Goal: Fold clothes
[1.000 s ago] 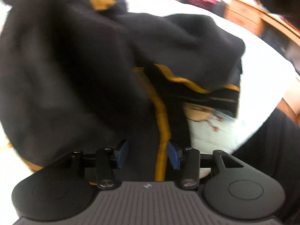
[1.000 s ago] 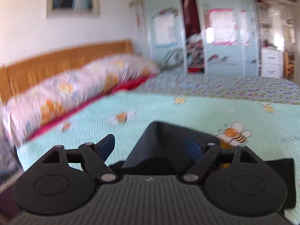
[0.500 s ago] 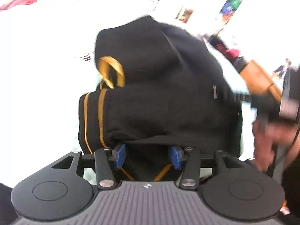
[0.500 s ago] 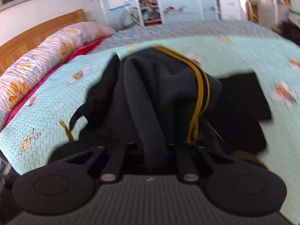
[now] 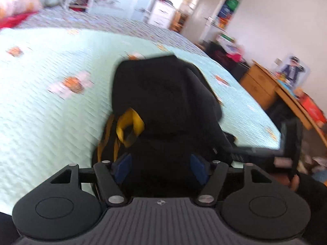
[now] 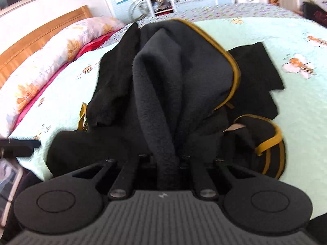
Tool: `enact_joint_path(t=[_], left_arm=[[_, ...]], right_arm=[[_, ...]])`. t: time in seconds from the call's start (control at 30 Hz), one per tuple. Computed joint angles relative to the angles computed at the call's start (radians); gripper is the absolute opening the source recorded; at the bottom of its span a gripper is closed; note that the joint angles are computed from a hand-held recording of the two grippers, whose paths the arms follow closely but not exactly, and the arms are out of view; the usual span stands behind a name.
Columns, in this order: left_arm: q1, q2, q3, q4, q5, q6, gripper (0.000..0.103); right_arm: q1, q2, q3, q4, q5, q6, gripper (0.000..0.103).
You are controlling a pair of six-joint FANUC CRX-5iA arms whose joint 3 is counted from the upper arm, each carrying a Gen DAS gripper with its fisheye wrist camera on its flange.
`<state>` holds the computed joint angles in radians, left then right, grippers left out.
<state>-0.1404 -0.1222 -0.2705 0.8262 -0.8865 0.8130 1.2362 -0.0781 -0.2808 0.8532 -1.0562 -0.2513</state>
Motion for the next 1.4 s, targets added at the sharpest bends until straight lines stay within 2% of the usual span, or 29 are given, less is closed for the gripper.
enact_joint_path(t=[0.07,0.13,0.2,0.23,0.3,0.33,0.4,0.43,0.47,0.53,0.57,0.6,0.67,0.73,0.77,0.83,0.87,0.9,0.93,1.0,1.07,1.17,1.27,1.3,1.4], left_arm=[[-0.048,-0.012,0.039,-0.098,0.079,0.08,0.078],[-0.095,0.026,0.116,-0.205,0.144,0.159,0.08],[-0.138,0.085,0.176,-0.231,0.196,0.19,0.081],[-0.148,0.12,0.209,-0.227,0.197,0.193,0.084],[-0.171,0.199,0.296,-0.247,0.176,0.224,0.092],[-0.188,0.261,0.384,-0.318,0.108,0.284,0.094],[-0.22,0.389,0.55,-0.44,-0.051,0.367,0.092],[-0.235,0.422,0.574,-0.478,-0.078,0.407,0.091],[-0.247,0.425,0.556,-0.499,-0.064,0.429,0.091],[-0.265,0.377,0.466,-0.512,0.012,0.388,0.087],[-0.269,0.349,0.425,-0.509,0.043,0.357,0.081],[-0.265,0.321,0.39,-0.499,0.055,0.323,0.079],[-0.252,0.271,0.324,-0.455,0.07,0.249,0.067],[-0.236,0.242,0.281,-0.407,0.055,0.189,0.062],[-0.227,0.234,0.264,-0.392,0.054,0.167,0.062],[-0.211,0.22,0.232,-0.359,0.061,0.145,0.062],[-0.199,0.211,0.219,-0.333,0.06,0.142,0.061],[-0.185,0.201,0.208,-0.303,0.056,0.143,0.06],[-0.167,0.187,0.195,-0.267,0.054,0.147,0.06],[-0.132,0.145,0.146,-0.159,0.087,0.13,0.062],[-0.099,0.11,0.111,-0.05,0.116,0.115,0.069],[-0.081,0.101,0.123,0.032,0.13,0.119,0.08],[-0.112,0.154,0.219,-0.026,0.064,0.164,0.086],[-0.132,0.174,0.256,-0.076,0.044,0.191,0.086],[-0.225,0.248,0.417,-0.403,-0.013,0.38,0.09]], right_arm=[[0.0,-0.002,-0.001,-0.003,0.019,0.025,0.013],[-0.001,-0.01,-0.008,-0.001,0.037,0.045,0.013],[0.001,-0.021,-0.019,0.003,0.055,0.048,0.013],[0.003,-0.027,-0.023,0.004,0.062,0.047,0.013],[0.009,-0.031,-0.023,0.001,0.062,0.053,0.018],[0.014,-0.028,-0.017,0.0,0.052,0.052,0.019],[0.026,-0.03,-0.013,0.022,0.026,0.036,0.02],[0.03,-0.047,-0.033,0.054,0.019,0.015,0.02],[0.038,-0.066,-0.05,0.097,0.007,-0.012,0.02],[0.044,-0.105,-0.087,0.202,-0.028,-0.078,0.025],[0.037,-0.115,-0.095,0.25,-0.053,-0.107,0.04],[0.024,-0.121,-0.099,0.296,-0.081,-0.135,0.066],[-0.041,-0.104,-0.09,0.37,-0.109,-0.182,0.089],[-0.149,-0.087,-0.07,0.366,-0.009,-0.153,0.088],[-0.203,-0.065,-0.043,0.322,0.052,-0.11,0.087],[-0.287,0.014,0.048,0.176,0.114,-0.006,0.088],[-0.319,0.047,0.082,0.097,0.158,0.037,0.079],[-0.348,0.061,0.099,0.007,0.238,0.082,0.035],[-0.354,0.07,0.109,-0.059,0.292,0.119,0.024],[-0.307,0.087,0.118,-0.06,0.295,0.183,0.021],[-0.245,0.067,0.079,-0.006,0.313,0.185,0.02],[-0.152,0.036,0.022,0.044,0.326,0.205,0.019],[-0.068,0.056,0.038,0.037,0.265,0.303,0.019],[-0.05,0.065,0.048,0.033,0.255,0.339,0.019],[-0.03,0.082,0.079,0.003,0.277,0.459,0.019]])
